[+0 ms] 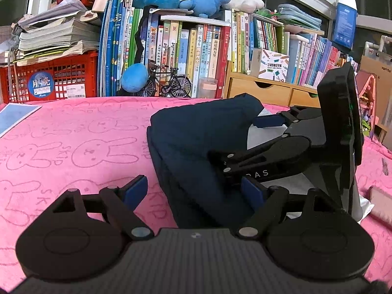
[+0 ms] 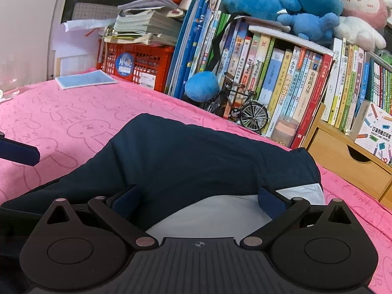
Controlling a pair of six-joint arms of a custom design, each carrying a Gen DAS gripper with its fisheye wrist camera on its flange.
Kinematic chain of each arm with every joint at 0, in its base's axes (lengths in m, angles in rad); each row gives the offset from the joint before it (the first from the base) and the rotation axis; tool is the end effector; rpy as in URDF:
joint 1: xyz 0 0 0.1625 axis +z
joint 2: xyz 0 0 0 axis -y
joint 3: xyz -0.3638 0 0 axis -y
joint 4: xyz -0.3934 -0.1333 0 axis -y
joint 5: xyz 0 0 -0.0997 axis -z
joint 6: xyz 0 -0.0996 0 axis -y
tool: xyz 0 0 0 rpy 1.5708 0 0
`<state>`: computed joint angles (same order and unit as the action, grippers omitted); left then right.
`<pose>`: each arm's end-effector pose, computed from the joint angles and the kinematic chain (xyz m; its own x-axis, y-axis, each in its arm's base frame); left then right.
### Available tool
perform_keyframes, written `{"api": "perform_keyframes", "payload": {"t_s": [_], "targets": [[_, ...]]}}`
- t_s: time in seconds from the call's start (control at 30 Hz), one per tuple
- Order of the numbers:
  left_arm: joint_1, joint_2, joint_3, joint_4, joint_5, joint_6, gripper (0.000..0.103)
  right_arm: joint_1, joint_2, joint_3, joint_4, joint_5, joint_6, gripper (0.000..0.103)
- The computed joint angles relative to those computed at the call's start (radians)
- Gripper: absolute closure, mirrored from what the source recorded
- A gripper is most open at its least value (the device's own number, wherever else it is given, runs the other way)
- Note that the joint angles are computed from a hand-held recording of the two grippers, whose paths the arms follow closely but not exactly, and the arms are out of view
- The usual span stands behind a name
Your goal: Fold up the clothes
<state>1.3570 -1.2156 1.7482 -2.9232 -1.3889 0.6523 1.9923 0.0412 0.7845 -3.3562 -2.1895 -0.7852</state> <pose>0.0195 -0.6234 0.3099 -0.6982 0.4679 -0.5418 0.7155 0.4817 -0.5060 0.3774 -0.6570 -0.1065 -0.4972 -0.2993 0.8144 -0.8289 0.4411 -0.3440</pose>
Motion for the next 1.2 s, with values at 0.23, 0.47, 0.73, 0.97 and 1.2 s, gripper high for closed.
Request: {"api": "perform_keyframes", "payload": {"t_s": [0.23, 0.47, 0.73, 0.97, 1.2], "targets": [[-0.004, -0.001, 0.002, -0.001, 0.012, -0.002, 0.018, 0.002, 0.005, -0.007, -0.002, -0.005, -0.006, 0.0], [-0.013, -0.014, 0.022, 0.012, 0.076, 0.033, 0.018, 0.002, 0.004, -0.005, -0.001, -0.004, -0.007, 0.0], [0.011, -0.053, 0.043, 0.047, 0.073, 0.045, 0.014, 0.032, -0.063, 0.098, 0.053, -0.074, 0.113, 0.0], [0.017, -0.091, 0.078, 0.036, 0.087, 0.099, 0.009, 0.088, -0.201, 0.423, -0.03, -0.037, 0.117, 0.0], [0.026, -0.119, 0.101, -0.01, 0.07, 0.134, 0.007, 0.116, -0.305, 0.622, -0.128, -0.013, 0.129, 0.0]]}}
